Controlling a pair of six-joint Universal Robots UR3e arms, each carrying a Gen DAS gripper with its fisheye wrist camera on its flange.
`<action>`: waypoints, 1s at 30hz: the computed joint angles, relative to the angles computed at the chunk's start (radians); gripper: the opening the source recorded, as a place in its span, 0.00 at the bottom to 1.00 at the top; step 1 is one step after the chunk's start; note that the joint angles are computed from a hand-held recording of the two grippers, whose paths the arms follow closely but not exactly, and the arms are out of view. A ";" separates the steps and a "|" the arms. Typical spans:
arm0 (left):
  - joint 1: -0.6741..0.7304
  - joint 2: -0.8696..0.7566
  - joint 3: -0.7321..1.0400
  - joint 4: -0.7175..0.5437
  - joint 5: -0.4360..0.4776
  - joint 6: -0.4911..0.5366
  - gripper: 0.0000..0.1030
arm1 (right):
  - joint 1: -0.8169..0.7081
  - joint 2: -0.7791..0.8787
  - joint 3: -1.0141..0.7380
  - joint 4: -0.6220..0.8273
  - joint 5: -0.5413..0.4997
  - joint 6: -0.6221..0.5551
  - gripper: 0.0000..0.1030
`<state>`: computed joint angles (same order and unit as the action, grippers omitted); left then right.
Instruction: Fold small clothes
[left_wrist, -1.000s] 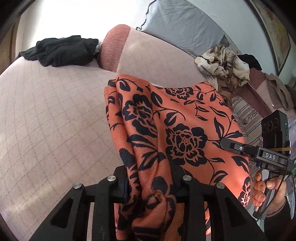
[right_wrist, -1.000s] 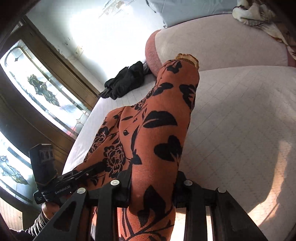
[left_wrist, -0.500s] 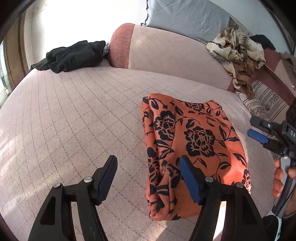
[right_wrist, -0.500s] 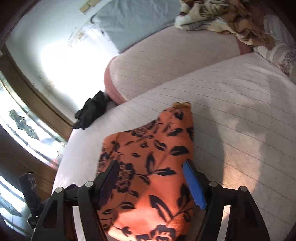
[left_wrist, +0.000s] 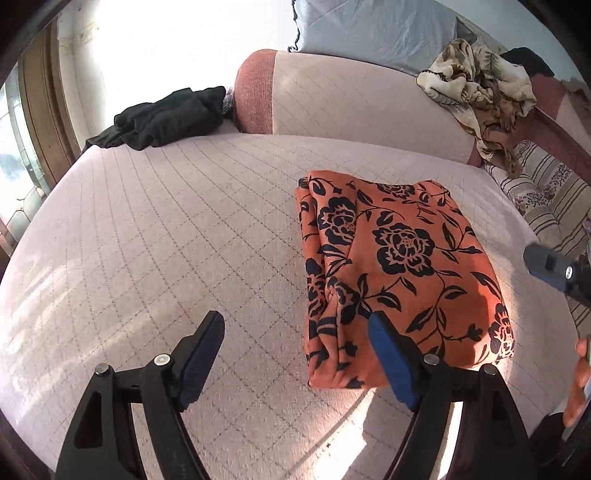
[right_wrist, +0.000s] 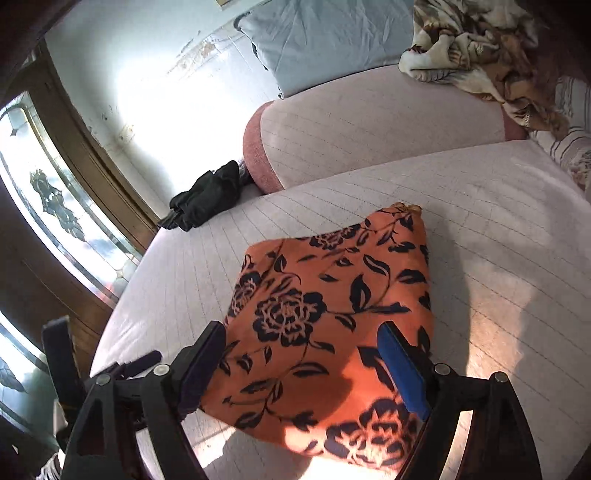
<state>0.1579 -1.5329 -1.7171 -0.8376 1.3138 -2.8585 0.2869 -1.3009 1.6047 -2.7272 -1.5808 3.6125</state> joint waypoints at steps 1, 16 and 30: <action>0.009 0.040 -0.025 0.001 -0.007 -0.001 0.81 | 0.029 -0.056 0.050 0.031 -0.063 0.010 0.84; 0.060 0.443 -0.160 -0.148 -0.027 -0.006 0.89 | 0.439 -0.127 -0.052 0.485 -0.578 0.324 0.96; 0.011 0.389 -0.125 -0.155 -0.023 -0.029 0.89 | 0.448 -0.122 -0.107 0.543 -0.601 0.281 0.97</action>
